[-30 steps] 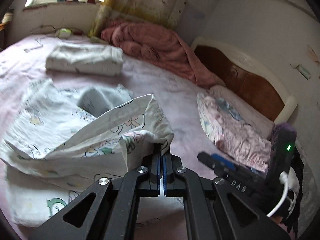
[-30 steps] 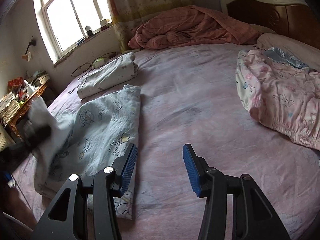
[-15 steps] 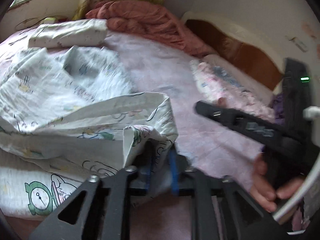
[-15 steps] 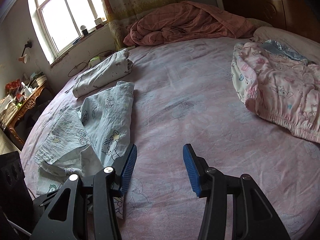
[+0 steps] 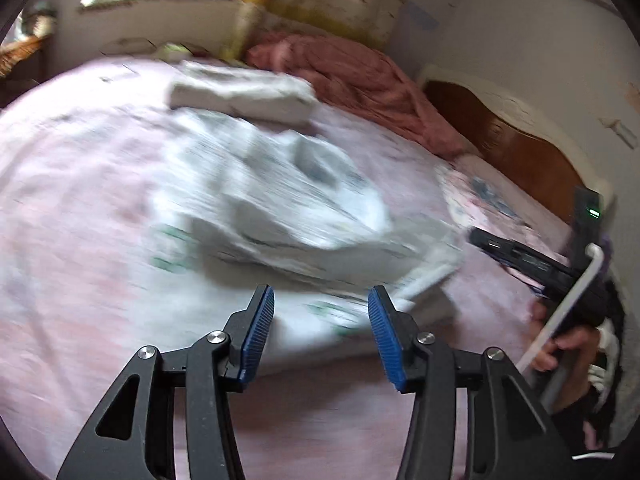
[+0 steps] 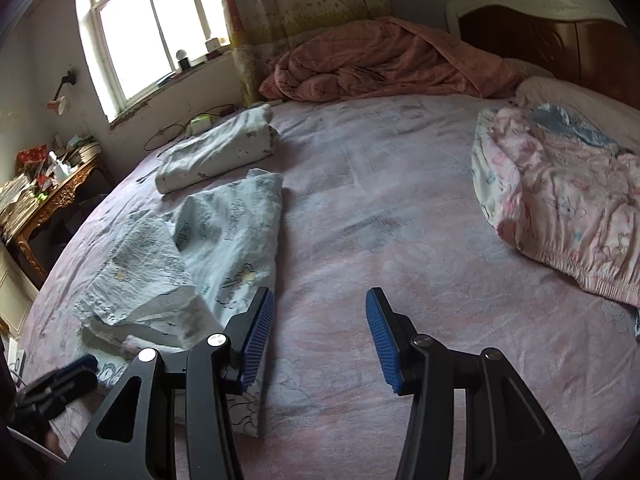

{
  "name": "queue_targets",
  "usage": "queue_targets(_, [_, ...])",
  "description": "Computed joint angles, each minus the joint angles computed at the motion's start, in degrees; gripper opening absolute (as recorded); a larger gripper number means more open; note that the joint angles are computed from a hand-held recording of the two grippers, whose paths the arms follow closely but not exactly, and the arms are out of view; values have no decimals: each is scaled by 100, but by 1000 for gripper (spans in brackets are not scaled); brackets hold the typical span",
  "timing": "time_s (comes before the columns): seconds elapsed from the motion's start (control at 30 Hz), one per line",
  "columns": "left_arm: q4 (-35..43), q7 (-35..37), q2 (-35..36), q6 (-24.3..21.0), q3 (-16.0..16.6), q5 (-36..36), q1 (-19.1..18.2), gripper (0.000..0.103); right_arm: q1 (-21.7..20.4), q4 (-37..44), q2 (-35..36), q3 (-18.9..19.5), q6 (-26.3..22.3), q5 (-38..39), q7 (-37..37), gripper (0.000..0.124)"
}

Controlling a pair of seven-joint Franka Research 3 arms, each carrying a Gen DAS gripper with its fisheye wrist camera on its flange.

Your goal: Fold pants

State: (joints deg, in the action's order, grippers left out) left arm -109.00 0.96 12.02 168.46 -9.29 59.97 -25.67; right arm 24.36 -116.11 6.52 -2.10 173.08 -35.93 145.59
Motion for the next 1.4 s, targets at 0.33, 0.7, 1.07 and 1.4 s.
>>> queue_targets(0.33, [-476,-920,-455,-760,-50,432,424,47,104,592,224,433,-726,512,-1417,50])
queue_targets(0.7, [-736,-771,-508,-756,-188,326,567,46,255,954,590,260,-1863,1533,-2052,8])
queue_targets(1.07, [-210,165,-230,-362,-184,-81,685,40,243,742,291,176,-1390,1065,-1548,29])
queue_targets(1.4, [423,3734,560,161,-1198,-3145,1489,40,230,1464,557,190,-1131,1072,-1736,35])
